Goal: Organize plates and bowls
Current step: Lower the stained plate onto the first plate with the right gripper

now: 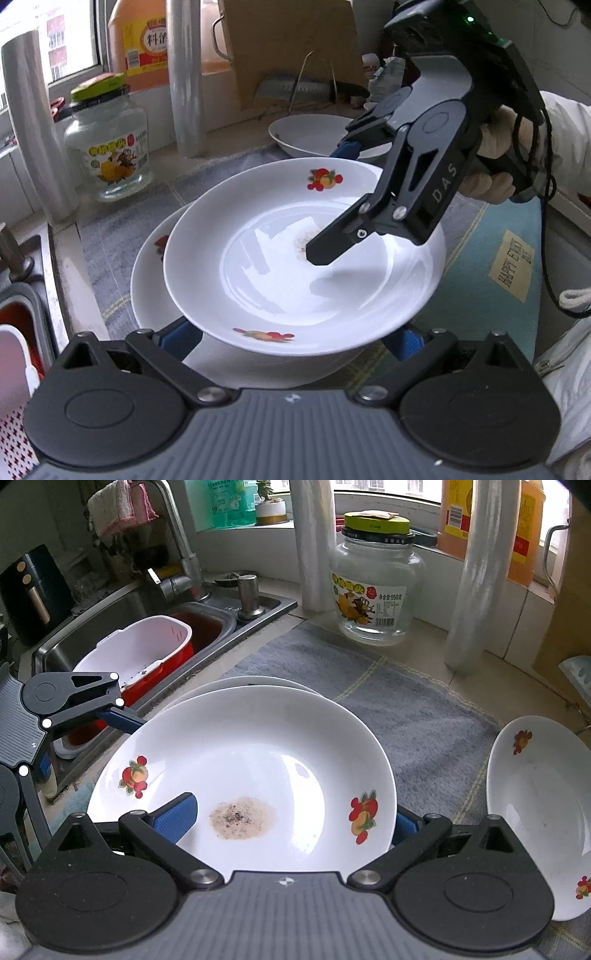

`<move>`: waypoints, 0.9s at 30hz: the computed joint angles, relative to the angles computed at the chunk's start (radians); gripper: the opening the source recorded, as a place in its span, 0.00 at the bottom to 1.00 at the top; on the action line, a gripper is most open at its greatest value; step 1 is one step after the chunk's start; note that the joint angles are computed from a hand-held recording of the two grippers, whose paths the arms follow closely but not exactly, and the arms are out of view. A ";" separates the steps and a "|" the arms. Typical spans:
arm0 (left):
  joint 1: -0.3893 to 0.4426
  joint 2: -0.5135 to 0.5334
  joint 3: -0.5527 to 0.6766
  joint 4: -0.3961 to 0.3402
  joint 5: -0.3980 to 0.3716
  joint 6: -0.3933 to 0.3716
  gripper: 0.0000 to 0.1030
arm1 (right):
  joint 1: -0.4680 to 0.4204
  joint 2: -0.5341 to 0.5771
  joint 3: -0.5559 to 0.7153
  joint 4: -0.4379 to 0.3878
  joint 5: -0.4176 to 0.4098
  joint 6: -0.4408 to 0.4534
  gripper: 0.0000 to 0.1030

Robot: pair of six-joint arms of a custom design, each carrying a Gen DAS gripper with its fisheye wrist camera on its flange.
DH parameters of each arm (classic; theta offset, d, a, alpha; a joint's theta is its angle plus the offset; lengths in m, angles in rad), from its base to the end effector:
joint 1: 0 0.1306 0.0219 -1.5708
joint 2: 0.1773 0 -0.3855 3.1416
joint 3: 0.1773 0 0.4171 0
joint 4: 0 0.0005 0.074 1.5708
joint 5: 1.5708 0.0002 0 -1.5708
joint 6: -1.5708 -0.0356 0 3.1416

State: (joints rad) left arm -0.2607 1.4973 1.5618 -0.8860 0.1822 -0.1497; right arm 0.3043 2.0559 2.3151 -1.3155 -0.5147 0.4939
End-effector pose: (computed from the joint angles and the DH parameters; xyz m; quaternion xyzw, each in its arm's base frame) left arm 0.5317 -0.1490 0.4610 0.2214 0.9005 -0.1048 0.3592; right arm 0.6758 0.2301 0.4500 -0.4231 0.8366 0.2217 0.2682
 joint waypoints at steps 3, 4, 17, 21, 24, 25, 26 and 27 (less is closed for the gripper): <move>0.004 0.010 0.015 -0.023 0.009 0.005 0.98 | 0.002 0.012 0.021 -0.018 0.005 -0.001 1.00; 0.006 0.016 0.024 -0.035 0.013 0.005 0.98 | 0.002 0.016 0.030 -0.025 0.005 -0.003 1.00; 0.019 0.080 0.125 -0.169 0.035 -0.012 0.98 | 0.008 0.038 0.076 -0.061 0.027 -0.032 1.00; 0.022 0.107 0.177 -0.236 0.028 -0.038 0.97 | 0.004 0.039 0.082 -0.068 0.020 -0.050 1.00; 0.024 0.119 0.197 -0.263 0.028 -0.053 0.97 | 0.000 0.037 0.081 -0.069 0.011 -0.061 1.00; 0.024 0.120 0.199 -0.268 0.027 -0.056 0.97 | -0.001 0.035 0.078 -0.067 0.010 -0.064 1.00; 0.024 0.119 0.200 -0.272 0.027 -0.059 0.97 | -0.001 0.032 0.074 -0.064 0.010 -0.066 1.00; 0.024 0.123 0.206 -0.281 0.027 -0.062 0.97 | -0.002 0.030 0.072 -0.062 0.009 -0.069 1.00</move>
State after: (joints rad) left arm -0.2362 1.6207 1.7682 -1.1667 0.2092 -0.2121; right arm 0.3027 2.0855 2.3875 -1.3778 -0.5060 0.4251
